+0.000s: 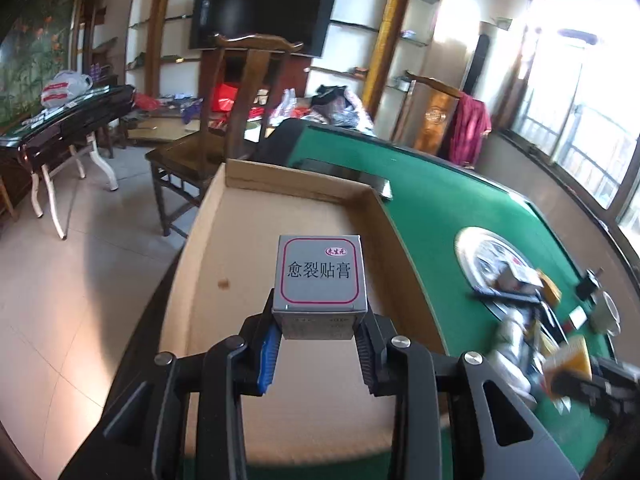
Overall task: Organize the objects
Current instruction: 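Carry the white ointment box with left tool while right tool carries yellow tape roll over tray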
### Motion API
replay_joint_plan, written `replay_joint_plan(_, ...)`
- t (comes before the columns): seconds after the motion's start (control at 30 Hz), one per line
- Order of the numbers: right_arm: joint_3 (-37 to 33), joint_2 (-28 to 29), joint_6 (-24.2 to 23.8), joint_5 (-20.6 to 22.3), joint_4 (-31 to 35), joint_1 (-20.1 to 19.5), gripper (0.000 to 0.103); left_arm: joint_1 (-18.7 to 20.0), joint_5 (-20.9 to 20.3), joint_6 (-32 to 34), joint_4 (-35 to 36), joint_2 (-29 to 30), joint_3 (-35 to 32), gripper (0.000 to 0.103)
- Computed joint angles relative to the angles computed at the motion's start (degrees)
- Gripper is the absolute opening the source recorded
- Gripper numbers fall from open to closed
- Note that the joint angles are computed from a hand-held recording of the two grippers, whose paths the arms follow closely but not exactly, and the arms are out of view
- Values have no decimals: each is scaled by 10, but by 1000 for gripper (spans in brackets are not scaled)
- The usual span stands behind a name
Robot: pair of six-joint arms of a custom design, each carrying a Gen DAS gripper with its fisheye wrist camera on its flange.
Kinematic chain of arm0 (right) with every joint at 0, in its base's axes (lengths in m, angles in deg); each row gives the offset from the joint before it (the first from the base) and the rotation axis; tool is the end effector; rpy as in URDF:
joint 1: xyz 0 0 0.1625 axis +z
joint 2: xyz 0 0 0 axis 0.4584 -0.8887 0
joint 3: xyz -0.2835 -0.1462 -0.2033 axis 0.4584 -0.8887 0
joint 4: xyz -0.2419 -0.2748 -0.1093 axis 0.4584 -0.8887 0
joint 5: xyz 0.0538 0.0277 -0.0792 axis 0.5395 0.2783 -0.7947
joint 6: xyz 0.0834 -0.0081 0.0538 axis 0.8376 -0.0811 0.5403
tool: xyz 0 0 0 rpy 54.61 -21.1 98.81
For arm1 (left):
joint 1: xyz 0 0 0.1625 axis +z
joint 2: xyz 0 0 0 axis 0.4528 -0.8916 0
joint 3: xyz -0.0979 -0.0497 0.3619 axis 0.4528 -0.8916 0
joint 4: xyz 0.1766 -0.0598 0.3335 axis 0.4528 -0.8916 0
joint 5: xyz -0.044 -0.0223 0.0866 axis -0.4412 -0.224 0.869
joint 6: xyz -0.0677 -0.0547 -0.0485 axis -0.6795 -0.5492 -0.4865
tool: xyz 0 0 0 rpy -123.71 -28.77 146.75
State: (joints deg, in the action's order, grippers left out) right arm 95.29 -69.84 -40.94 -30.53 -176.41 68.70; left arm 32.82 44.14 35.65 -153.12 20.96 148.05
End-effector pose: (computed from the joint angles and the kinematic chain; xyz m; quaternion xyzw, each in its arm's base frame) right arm 0.1990 -0.6757 0.0954 0.3354 -0.9192 0.1905 0.0790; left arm -0.0844 -0.5703 0.1872 0.0200 0.8403 -0.4455 0.3081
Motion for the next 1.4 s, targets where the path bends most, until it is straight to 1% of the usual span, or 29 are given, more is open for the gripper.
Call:
replay_joint_plan(0.07,-20,18,9,-1,9,7,40,12,-10,18,0,8,-25,33)
replay_joint_plan(0.17,-28,28,19,-6,11,13,40,30,-15,1,52,18,-58,33)
replay_joint_plan(0.27,-32,31,21,-16,15,17,40,36,-6,-8,76,24,-63,33)
replay_joint_plan(0.33,-33,32,18,-21,15,19,40,36,10,-9,84,29,-60,33)
replay_joint_plan(0.4,-33,33,15,-25,12,20,40,36,8,-9,78,27,-54,33)
replay_joint_plan(0.47,-34,34,17,-26,17,21,40,29,22,-13,79,25,-45,33)
replay_joint_plan(0.53,-35,35,21,-26,22,21,40,24,23,-16,96,21,-37,33)
replay_joint_plan(0.6,-35,36,21,-22,26,20,40,16,26,-36,118,11,-20,33)
replay_joint_plan(0.67,-33,34,19,-22,30,21,40,9,11,-56,135,-3,5,33)
replay_joint_plan(0.73,-28,33,18,-23,32,22,40,0,7,-76,141,-11,36,33)
replay_joint_plan(0.83,-22,31,14,-23,39,24,40,-5,-20,-97,153,-30,59,33)
replay_joint_plan(0.87,-23,32,14,-24,43,25,40,-7,-27,-100,146,-38,66,33)
replay_joint_plan(0.97,-32,40,16,-29,56,31,40,-10,-40,-104,157,-63,67,33)
replay_joint_plan(1.07,-60,54,27,-33,84,42,40,-8,-20,-106,199,-75,38,33)
replay_joint_plan(1.1,-78,62,32,-35,98,49,40,-5,-17,-106,204,-74,30,33)
replay_joint_plan(1.17,-120,84,44,-36,124,59,40,11,-24,-121,254,-74,-3,33)
replay_joint_plan(1.23,-192,123,68,-35,168,71,40,27,-25,-126,273,-64,-29,33)
replay_joint_plan(1.27,-227,142,78,-34,188,75,40,36,-32,-125,292,-56,-49,33)
replay_joint_plan(1.33,-322,197,98,-37,242,84,40,47,-39,-131,290,-44,-67,33)
replay_joint_plan(1.4,-439,267,127,-48,293,90,40,58,-54,-126,291,-37,-79,33)
